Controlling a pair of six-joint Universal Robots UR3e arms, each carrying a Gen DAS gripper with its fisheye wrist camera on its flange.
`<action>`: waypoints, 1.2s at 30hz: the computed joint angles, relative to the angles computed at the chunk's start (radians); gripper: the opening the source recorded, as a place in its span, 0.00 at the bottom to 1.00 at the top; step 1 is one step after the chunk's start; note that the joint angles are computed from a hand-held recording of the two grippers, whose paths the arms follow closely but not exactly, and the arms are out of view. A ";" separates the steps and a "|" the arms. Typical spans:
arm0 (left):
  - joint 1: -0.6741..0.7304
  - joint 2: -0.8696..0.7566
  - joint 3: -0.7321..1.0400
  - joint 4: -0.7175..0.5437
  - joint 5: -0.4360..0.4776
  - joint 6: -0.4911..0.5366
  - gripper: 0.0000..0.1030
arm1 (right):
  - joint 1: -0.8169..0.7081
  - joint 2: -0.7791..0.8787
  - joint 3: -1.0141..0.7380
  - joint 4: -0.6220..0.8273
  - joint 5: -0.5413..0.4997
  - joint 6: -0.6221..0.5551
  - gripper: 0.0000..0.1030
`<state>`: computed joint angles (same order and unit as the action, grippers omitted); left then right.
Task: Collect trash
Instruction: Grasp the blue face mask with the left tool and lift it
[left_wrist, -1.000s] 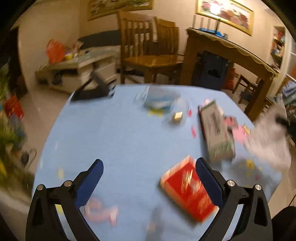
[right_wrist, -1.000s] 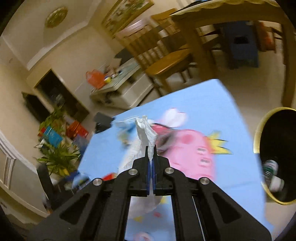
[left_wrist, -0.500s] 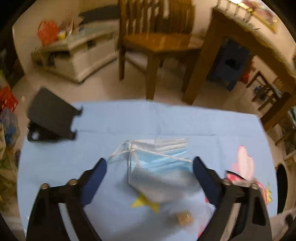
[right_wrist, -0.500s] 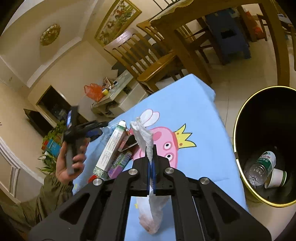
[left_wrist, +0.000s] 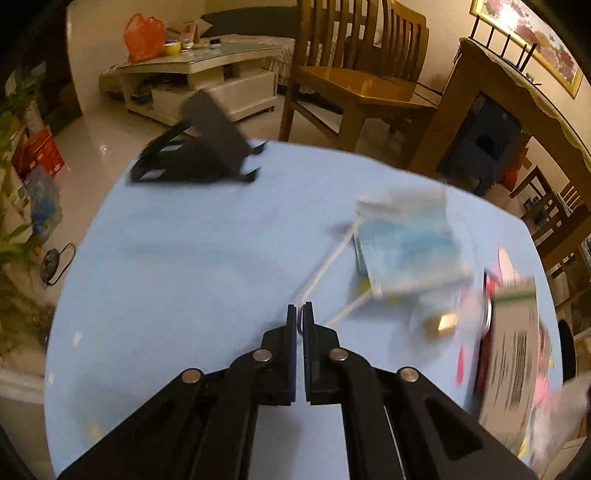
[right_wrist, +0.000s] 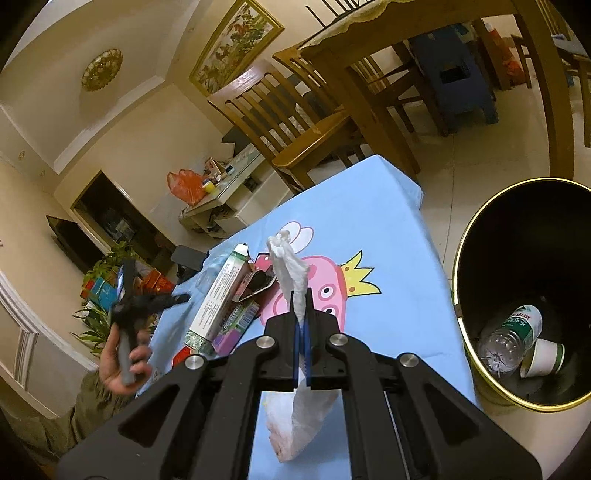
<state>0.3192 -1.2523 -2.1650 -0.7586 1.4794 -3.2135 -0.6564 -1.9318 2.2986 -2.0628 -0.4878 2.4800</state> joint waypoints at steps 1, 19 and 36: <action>0.018 0.045 -0.026 -0.026 -0.012 0.014 0.02 | -0.013 -0.019 0.007 0.032 0.004 -0.019 0.02; -0.009 -0.216 0.306 -0.030 -0.120 0.110 0.79 | -0.135 -0.132 -0.015 0.378 -0.008 -0.272 0.03; -0.234 -0.478 0.348 0.146 0.184 0.172 0.08 | -0.078 -0.062 -0.007 0.191 -0.024 -0.154 0.03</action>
<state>0.0847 -1.7301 -1.8172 -0.6128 1.6630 -3.0411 -0.7348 -1.9935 2.2919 -1.8717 -0.5115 2.3265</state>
